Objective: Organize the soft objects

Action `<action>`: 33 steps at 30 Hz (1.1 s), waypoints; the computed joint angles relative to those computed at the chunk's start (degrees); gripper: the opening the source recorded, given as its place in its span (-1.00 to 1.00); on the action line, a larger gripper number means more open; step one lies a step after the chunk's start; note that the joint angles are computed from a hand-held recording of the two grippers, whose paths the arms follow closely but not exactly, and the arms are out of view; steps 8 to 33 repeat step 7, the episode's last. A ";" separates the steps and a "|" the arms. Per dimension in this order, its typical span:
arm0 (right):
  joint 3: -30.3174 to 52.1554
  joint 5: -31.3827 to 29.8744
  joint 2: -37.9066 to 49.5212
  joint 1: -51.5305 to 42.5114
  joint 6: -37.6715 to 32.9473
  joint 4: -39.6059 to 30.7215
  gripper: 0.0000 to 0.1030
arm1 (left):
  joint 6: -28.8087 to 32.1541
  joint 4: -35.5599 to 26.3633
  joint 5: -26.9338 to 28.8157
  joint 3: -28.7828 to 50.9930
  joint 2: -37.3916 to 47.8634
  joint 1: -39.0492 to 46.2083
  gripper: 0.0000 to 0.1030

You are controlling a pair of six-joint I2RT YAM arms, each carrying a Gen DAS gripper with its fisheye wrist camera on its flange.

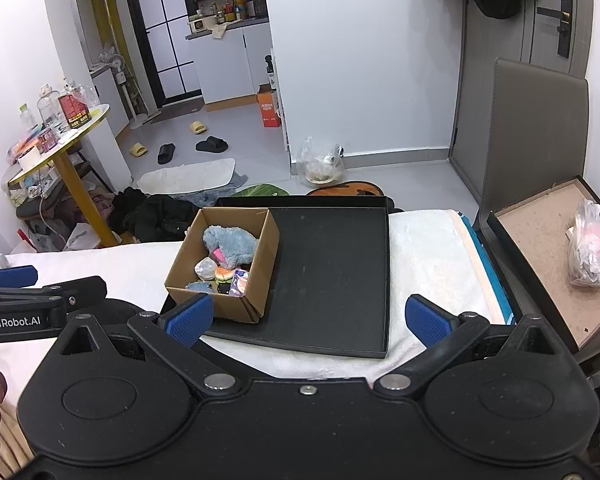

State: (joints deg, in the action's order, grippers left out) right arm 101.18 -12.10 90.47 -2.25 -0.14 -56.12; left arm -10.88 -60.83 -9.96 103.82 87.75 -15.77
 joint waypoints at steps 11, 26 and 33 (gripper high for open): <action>-0.19 0.11 -0.09 0.18 0.07 0.15 1.00 | 0.05 0.26 -0.07 -0.47 -0.31 -0.18 1.00; -0.19 0.11 -0.09 0.18 0.07 0.15 1.00 | 0.05 0.26 -0.07 -0.47 -0.31 -0.18 1.00; -0.19 0.11 -0.09 0.18 0.07 0.15 1.00 | 0.05 0.26 -0.07 -0.47 -0.31 -0.18 1.00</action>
